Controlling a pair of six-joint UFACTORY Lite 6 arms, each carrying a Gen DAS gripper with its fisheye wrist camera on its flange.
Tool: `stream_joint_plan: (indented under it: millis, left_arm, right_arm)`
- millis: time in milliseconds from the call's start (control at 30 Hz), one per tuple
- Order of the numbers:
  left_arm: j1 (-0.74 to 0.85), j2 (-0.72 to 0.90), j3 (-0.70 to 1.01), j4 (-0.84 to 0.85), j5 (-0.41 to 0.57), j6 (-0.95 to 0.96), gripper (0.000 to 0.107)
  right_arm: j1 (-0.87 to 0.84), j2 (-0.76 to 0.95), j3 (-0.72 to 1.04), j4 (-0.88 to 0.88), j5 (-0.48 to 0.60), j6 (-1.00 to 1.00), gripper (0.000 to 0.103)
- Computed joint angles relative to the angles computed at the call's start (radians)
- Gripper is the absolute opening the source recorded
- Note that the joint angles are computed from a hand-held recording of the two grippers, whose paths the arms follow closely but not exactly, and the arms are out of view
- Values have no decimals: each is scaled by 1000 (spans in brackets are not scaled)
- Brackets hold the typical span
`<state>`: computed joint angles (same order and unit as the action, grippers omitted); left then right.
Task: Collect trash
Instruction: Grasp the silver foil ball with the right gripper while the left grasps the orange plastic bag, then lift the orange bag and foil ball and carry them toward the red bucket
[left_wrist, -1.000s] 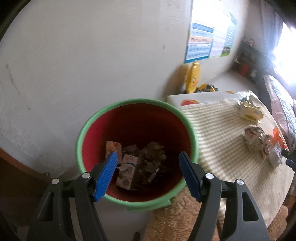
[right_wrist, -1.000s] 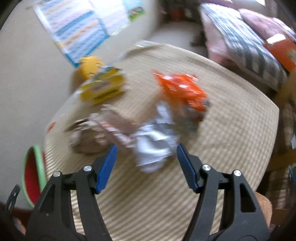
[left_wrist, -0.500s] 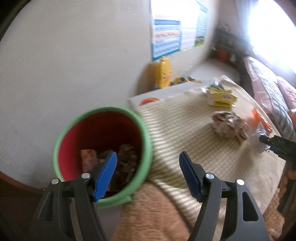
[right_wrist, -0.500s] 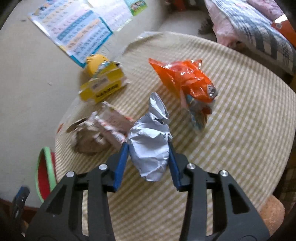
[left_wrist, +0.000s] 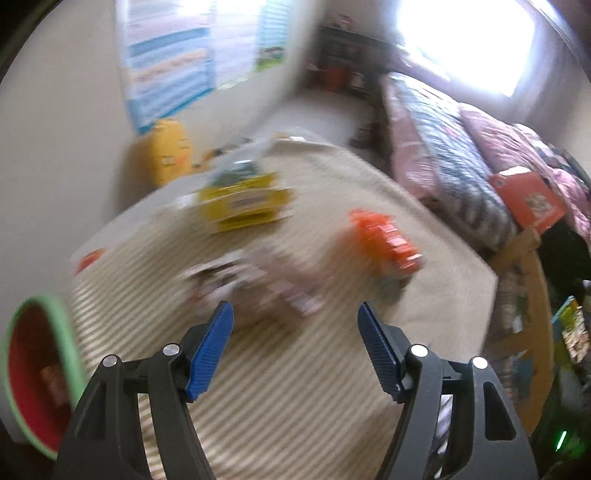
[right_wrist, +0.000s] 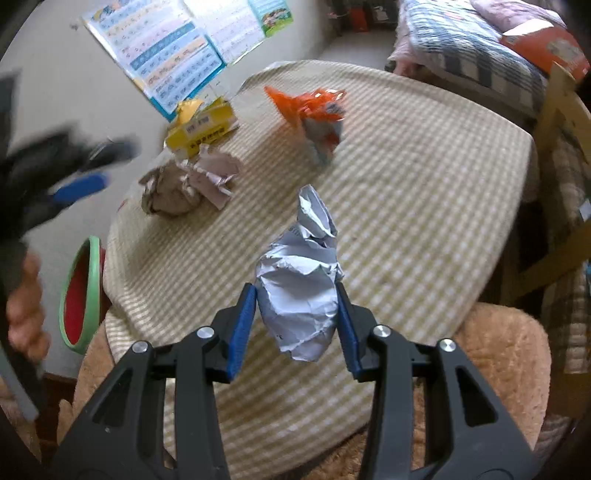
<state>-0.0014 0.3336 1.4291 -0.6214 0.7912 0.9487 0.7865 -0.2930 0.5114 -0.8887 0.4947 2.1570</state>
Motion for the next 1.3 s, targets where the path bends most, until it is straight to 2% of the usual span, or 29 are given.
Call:
stream_joint_plan:
  millis: [133, 233, 333, 400, 433, 633, 867, 900, 933, 1033, 1133, 1300]
  left_arm:
    - [-212, 85, 84, 68, -69, -168, 67]
    - [-299, 169, 167, 131, -75, -277, 67]
    - [-388, 291, 276, 302, -115, -443, 67]
    - [-422, 374, 356, 396, -96, -528, 67]
    - [-428, 403, 388, 405, -79, -540, 71]
    - [-448, 469, 467, 383, -17, -547, 73]
    - [-532, 495, 469, 467, -36, -592, 70]
    - [-542, 493, 461, 484, -41, -597, 65]
    - [-547, 491, 452, 487, -41, -595, 52]
    - [-543, 463, 406, 466, -64, -571, 47]
    - [-515, 393, 315, 444, -110, -536, 39]
    - [-380, 175, 90, 253, -168, -338, 37]
  right_arm:
    - [3, -74, -71, -37, 4, 67, 42]
    - [-11, -97, -108, -69, -28, 110, 42]
    - [-12, -148, -150, -101, -39, 156, 42]
    - [-17, -159, -163, -120, -53, 179, 42]
    - [-25, -169, -177, -132, -67, 194, 42]
    - [-85, -200, -239, -207, -161, 281, 42]
    - [-68, -223, -258, -223, -163, 323, 43]
    - [-69, -225, -260, -228, -166, 331, 43]
    - [-68, -226, -261, -230, -166, 334, 43]
    - [-81, -221, -264, -244, -179, 340, 43]
    - [-105, -233, -275, -234, -194, 312, 43]
    - [-122, -184, -262, -323, -219, 391, 44]
